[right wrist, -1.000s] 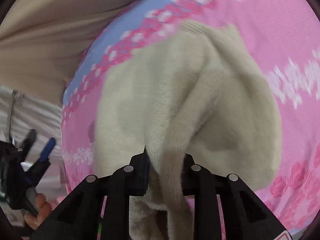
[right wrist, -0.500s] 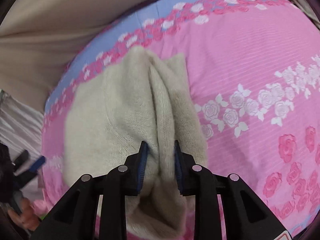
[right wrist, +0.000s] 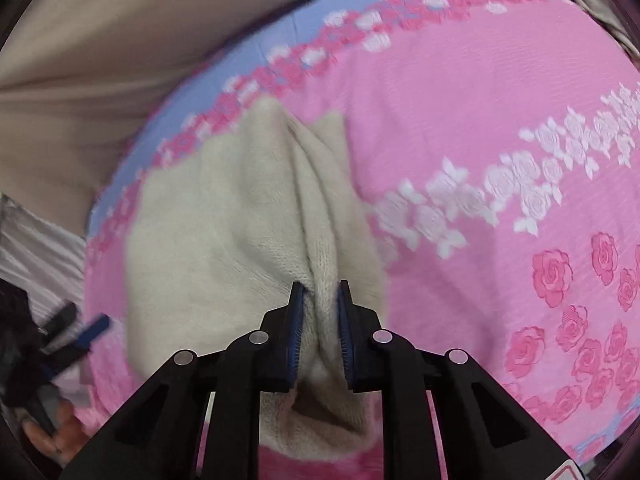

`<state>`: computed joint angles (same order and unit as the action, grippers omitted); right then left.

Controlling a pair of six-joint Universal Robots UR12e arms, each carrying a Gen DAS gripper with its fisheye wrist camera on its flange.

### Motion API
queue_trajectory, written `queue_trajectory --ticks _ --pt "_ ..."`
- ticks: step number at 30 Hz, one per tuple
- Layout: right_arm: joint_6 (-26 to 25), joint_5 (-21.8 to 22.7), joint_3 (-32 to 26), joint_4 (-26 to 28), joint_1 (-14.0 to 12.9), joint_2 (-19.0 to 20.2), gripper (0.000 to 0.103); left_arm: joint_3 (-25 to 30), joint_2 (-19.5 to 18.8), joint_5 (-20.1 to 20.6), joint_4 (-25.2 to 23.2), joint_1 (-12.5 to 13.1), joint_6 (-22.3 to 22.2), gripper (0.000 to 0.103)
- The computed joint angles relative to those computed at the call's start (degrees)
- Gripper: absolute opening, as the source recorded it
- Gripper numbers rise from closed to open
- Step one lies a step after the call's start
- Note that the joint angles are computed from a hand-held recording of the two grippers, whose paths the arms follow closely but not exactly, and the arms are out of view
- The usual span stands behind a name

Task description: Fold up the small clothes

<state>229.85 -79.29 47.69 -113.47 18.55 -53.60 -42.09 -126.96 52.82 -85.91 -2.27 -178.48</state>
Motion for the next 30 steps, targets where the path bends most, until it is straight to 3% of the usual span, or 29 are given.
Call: queue_trajectory --ticks 1,3,5,6,9,13,14,15,16,19,21,23,25,26,27,28,29,30 --pt "1.24 0.45 0.66 -1.45 -0.11 -0.37 0.026 1.06 -0.69 0.57 -1.75 -0.12 0.00 0.080" --pt "1.81 -2.44 -1.13 -0.64 0.32 -0.12 0.056 2.35 -1.56 1.20 -3.63 -0.25 -0.37 0.080" --pt "1.57 -6.60 -2.46 0.18 0.84 0.21 0.077 1.80 -1.59 2.43 -2.12 -0.23 -2.37 0.080" --pt "1.52 -6.17 -2.01 -0.32 0.68 0.11 0.080 1.61 -1.71 2.67 -1.62 -0.17 -3.23 0.081" --pt "4.58 3.32 1.21 -1.73 -0.91 -0.08 0.080 3.10 -3.33 2.44 -3.85 -0.03 -5.46 0.081" --pt "14.36 11.79 7.53 -14.71 -2.03 -0.33 0.082 5.09 -5.95 0.92 -7.62 -0.15 -7.10 0.087" --pt "15.33 11.13 7.88 -16.58 -1.93 -0.19 0.082 5.24 -6.33 0.50 -8.03 -0.21 -7.36 0.087" --pt "14.12 11.60 7.20 -16.33 -1.96 0.20 0.060 5.10 -6.57 -0.89 -8.17 -0.12 -7.37 0.086" --pt "12.37 12.54 5.65 -14.68 -2.05 0.85 0.051 5.26 -6.74 -1.55 -7.52 -0.18 -6.97 0.068" --pt "10.07 10.42 3.21 -13.39 -1.82 0.38 0.035 10.63 -8.38 -2.29 -11.78 -0.29 -4.60 0.046" --pt "7.97 7.90 2.60 -13.05 -1.61 -1.09 0.023 13.09 -8.56 -4.82 -13.73 0.00 -3.17 0.045" --pt "3.39 5.91 1.78 -9.11 -1.32 -2.04 0.023 15.00 -8.46 -5.49 -15.79 0.04 -1.11 0.049" --pt "-0.72 5.26 1.63 -4.18 -1.09 -2.01 0.036 14.57 -8.12 -3.80 -16.70 -0.35 -0.31 0.060" --pt "-1.15 5.01 1.60 -0.41 -1.04 -1.79 0.043 13.78 -8.12 -1.72 -17.17 -0.82 0.73 0.061" --pt "-0.17 5.37 2.50 1.23 -1.10 -1.83 0.043 14.45 -8.72 0.76 -18.80 -1.17 0.76 0.061" --pt "1.69 6.46 3.84 0.47 -1.28 -2.05 0.045 13.93 -8.83 3.43 -19.85 -1.46 -0.79 0.062" --pt "4.20 7.17 5.96 -2.69 -1.42 -2.73 0.053 11.02 -7.86 3.70 -18.57 -1.27 -3.65 0.068" --pt "5.32 6.24 7.01 -4.80 -1.27 -3.07 0.060 6.92 -6.15 1.58 -14.89 -0.70 -5.87 0.072"
